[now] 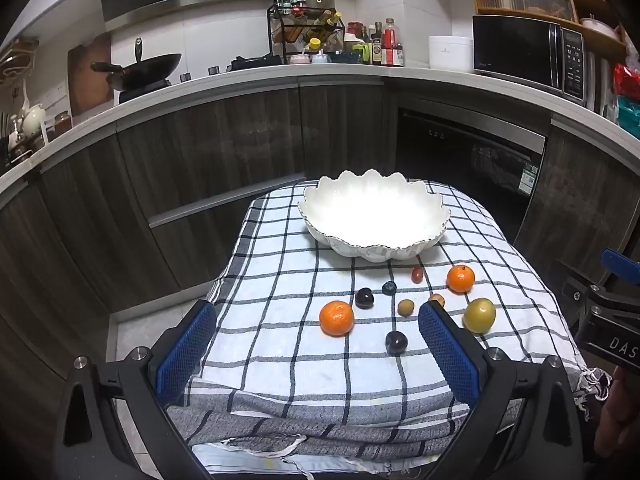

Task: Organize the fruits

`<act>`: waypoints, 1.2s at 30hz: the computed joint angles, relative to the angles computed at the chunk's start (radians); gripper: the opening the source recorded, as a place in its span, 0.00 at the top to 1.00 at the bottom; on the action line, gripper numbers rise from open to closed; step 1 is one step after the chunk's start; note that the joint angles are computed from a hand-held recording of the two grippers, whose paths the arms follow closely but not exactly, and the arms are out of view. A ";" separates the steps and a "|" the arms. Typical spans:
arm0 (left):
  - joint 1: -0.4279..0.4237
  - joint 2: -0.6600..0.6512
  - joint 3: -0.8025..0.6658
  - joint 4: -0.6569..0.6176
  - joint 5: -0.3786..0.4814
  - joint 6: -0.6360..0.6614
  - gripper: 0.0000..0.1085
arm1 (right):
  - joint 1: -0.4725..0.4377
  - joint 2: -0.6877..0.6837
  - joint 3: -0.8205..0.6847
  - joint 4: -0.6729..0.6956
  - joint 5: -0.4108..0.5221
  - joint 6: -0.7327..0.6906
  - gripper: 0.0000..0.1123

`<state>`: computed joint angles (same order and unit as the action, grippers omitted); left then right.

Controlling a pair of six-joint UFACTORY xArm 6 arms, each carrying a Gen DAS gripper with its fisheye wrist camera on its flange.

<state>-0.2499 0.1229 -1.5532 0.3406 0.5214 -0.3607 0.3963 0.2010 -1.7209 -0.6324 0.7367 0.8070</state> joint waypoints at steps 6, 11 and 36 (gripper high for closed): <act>-0.005 -0.007 -0.004 -0.005 0.009 0.005 0.05 | 0.002 0.002 -0.020 0.008 0.012 -0.011 0.09; -0.008 -0.006 -0.022 -0.010 0.021 0.014 0.05 | 0.001 0.002 -0.014 0.007 0.010 -0.006 0.09; -0.010 -0.010 -0.011 -0.013 0.016 0.016 0.05 | -0.003 -0.017 0.017 0.000 -0.002 0.016 0.09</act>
